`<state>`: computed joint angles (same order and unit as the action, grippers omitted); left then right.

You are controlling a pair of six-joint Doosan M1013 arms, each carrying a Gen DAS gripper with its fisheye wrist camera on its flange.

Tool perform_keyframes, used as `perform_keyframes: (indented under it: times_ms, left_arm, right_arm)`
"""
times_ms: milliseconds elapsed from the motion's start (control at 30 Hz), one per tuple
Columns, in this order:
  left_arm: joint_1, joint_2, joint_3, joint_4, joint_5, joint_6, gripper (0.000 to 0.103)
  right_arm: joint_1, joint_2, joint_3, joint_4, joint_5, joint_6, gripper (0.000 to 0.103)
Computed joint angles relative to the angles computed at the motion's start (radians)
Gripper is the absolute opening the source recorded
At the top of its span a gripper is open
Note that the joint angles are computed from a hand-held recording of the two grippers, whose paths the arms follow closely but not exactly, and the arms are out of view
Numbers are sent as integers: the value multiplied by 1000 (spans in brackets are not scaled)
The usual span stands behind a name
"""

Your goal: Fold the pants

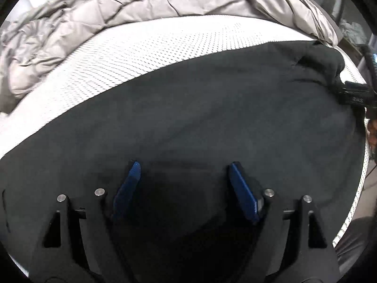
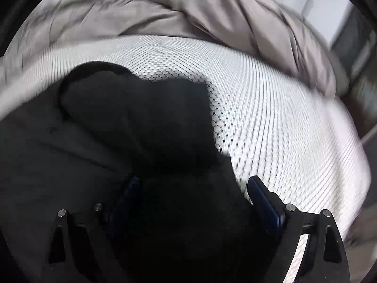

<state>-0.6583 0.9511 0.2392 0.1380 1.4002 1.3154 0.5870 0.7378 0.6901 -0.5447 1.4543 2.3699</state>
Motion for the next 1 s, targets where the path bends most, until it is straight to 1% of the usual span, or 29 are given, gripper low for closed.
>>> perform_keyframes:
  times_ms: [33, 67, 100, 133, 167, 200, 233, 267, 300, 333, 367, 400, 433, 467, 500, 533, 567, 600, 633, 667, 700, 733, 800, 833, 867, 900, 933, 967, 1000]
  left_arm:
    - [-3, -21, 31, -25, -28, -9, 73]
    - [-5, -47, 75, -64, -72, -4, 73]
    - [-9, -87, 142, -118, -144, 20, 73]
    - [-17, -110, 181, -150, -191, 54, 74]
    - [-26, -120, 200, -171, -215, 96, 74]
    - [-37, -126, 214, -187, -224, 138, 74]
    - [-43, -126, 219, -189, -213, 152, 74]
    - [-48, -118, 211, -185, -182, 163, 74]
    - [-53, -117, 221, -164, -160, 157, 75]
    - [-53, -132, 260, -147, -171, 145, 76]
    - [-48, -166, 329, -147, -216, 128, 77]
    - [-41, -189, 372, -156, -246, 119, 79]
    - [-36, -206, 401, -159, -265, 106, 81]
    - [-30, -227, 436, -148, -282, 90, 82]
    - [-29, -245, 464, -114, -286, 62, 82]
    - [-28, -259, 493, -97, -296, 47, 83]
    - [-21, -270, 517, -93, -310, 38, 83]
    - [-18, -279, 534, -92, -324, 21, 83]
    - [-19, -286, 547, -90, -333, 9, 83]
    - [-19, -289, 550, -88, -339, 1, 83]
    - [-20, -296, 557, -82, -356, -12, 83]
    - [-15, -302, 566, -86, -372, -15, 83]
    - [-11, -316, 584, -107, -436, -37, 83]
    - [-7, -322, 592, -122, -466, -44, 83]
    - [-3, -326, 600, -145, -501, -44, 83]
    - [0, -329, 609, -168, -531, -39, 83]
    - [3, -323, 602, -180, -537, -32, 83]
    - [2, -314, 586, -183, -525, -30, 83]
    - [1, -300, 564, -178, -501, -28, 83]
  right_arm:
    - [10, 1, -7, -26, 9, -15, 89]
    - [31, 9, -32, -80, 29, -48, 87]
    - [45, 11, -44, -104, 30, -67, 87]
    - [64, 4, -45, -114, -10, -81, 87]
    - [74, -11, -28, -102, -65, -88, 87]
    - [82, -20, -22, -65, -120, -108, 87]
    - [87, -21, -24, -6, -165, -144, 87]
    - [89, -16, -29, 58, -195, -191, 87]
    - [89, -14, -26, 95, -206, -224, 87]
    - [93, -3, -33, 125, -188, -271, 87]
    - [99, 9, -36, 116, -144, -301, 87]
    - [103, 9, -22, 88, -115, -300, 87]
    - [102, -9, 18, 67, -118, -279, 87]
    - [98, -36, 66, 52, -138, -242, 86]
    - [84, -81, 135, 56, -181, -178, 86]
    - [80, -103, 169, 17, -174, -117, 86]
    - [77, -125, 203, -42, -141, -32, 86]
    - [65, -141, 230, -53, -129, 36, 86]
    - [54, -163, 262, -32, -150, 97, 87]
    - [36, -201, 316, 20, -223, 175, 87]
    - [25, -226, 351, 58, -279, 214, 86]
    - [13, -258, 397, 104, -362, 254, 86]
    - [6, -311, 473, 146, -518, 305, 86]
    - [2, -325, 496, 170, -571, 311, 86]
    - [-8, -338, 524, 244, -643, 293, 86]
    - [-12, -342, 539, 301, -680, 270, 86]
    - [-24, -335, 546, 396, -716, 215, 86]
    - [-31, -323, 544, 438, -735, 200, 86]
    - [-33, -310, 536, 430, -747, 233, 86]
